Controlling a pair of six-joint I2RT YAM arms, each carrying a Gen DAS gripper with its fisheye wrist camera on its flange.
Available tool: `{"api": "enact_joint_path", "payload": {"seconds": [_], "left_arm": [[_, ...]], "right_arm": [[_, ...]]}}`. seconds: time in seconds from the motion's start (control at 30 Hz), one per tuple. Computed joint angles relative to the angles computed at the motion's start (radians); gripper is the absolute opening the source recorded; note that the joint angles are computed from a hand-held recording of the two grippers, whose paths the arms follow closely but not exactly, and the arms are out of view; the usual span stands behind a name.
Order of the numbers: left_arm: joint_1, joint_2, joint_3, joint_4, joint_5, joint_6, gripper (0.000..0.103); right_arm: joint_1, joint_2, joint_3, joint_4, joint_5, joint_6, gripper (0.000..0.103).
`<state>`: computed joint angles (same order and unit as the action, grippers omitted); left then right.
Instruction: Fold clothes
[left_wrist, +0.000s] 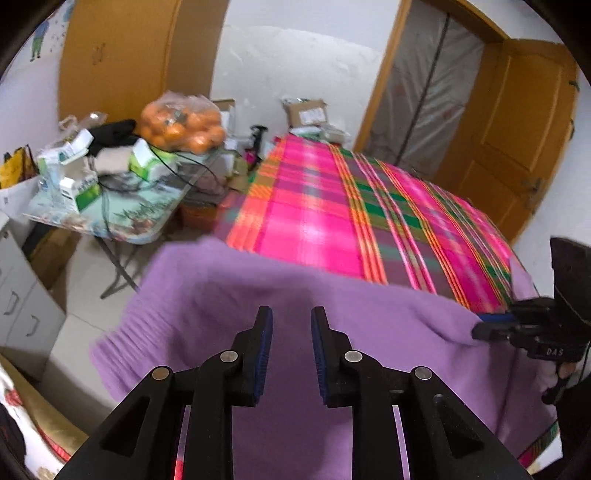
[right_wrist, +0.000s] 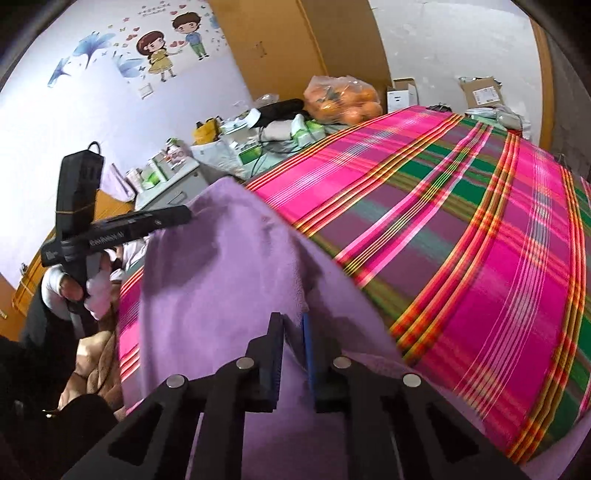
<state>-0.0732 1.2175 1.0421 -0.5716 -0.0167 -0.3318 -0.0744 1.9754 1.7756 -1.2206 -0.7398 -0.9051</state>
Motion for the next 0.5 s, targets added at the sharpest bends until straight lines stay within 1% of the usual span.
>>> {"api": "enact_joint_path", "payload": {"seconds": [0.13,0.2,0.3,0.33,0.37,0.43,0.5], "left_arm": [[-0.038,-0.002,-0.050,0.019,0.009,-0.035,0.022],[-0.048,0.002,-0.070,0.021,0.004,-0.050,0.022],[-0.052,-0.013,-0.099,0.040,0.001,-0.061,0.022],[-0.052,-0.016,-0.103,0.044,0.001,-0.062,0.022],[-0.053,-0.018,-0.109,0.051,-0.001,-0.063,0.022],[-0.056,-0.020,-0.118,0.064,-0.008,-0.060,0.022],[-0.065,-0.024,-0.125,0.072,-0.023,-0.057,0.022]], "right_arm": [[-0.002,-0.032,-0.070,-0.017,0.017,-0.037,0.015],[-0.004,-0.029,-0.071,-0.022,0.013,-0.028,0.016],[-0.003,-0.032,-0.066,-0.035,0.006,-0.020,0.027],[-0.002,-0.033,-0.063,-0.040,0.004,-0.019,0.032],[-0.001,-0.035,-0.060,-0.044,0.001,-0.017,0.033],[-0.001,-0.020,-0.033,-0.059,-0.016,0.007,0.033],[-0.006,0.061,0.069,-0.110,-0.060,0.097,0.033]]}}
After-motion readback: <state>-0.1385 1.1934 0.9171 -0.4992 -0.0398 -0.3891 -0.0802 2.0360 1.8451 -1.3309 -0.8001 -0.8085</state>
